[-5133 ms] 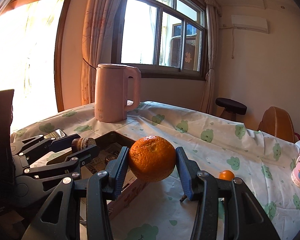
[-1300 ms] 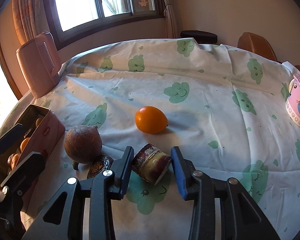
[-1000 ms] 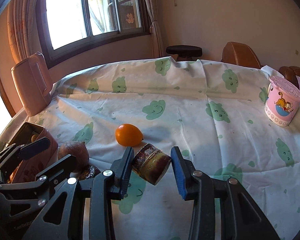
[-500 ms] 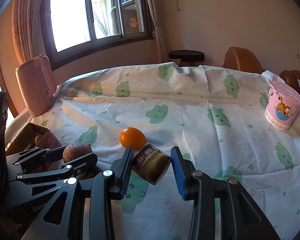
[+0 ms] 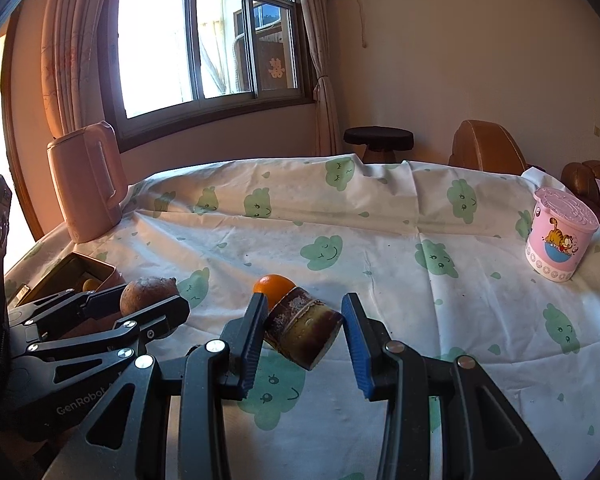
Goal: Organize fruits
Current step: 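Lift the brown fruit and cylindrical piece off the table with both tools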
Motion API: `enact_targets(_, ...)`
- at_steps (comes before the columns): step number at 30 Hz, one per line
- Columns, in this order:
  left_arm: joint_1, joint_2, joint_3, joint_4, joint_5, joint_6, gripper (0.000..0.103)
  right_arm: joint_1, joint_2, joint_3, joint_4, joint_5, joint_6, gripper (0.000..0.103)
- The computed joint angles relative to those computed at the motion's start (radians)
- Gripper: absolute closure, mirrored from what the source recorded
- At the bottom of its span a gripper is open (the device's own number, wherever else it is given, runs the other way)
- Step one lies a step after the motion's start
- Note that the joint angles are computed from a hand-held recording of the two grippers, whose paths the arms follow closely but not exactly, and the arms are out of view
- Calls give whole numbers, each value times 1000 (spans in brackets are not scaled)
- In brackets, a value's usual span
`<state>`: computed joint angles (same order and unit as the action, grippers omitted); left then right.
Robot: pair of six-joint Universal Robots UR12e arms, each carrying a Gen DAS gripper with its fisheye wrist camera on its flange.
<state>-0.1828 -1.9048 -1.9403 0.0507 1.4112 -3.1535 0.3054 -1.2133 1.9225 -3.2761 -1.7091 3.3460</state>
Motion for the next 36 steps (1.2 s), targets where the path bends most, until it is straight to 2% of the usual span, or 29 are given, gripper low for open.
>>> enact_targets(17,-17,1,-31,136,67,5,51,18,5,14,-88,-51,-36,62)
enact_targets(36,-25,1,-50,221,99,9,51,32,10,23,-160,-94,-64,62)
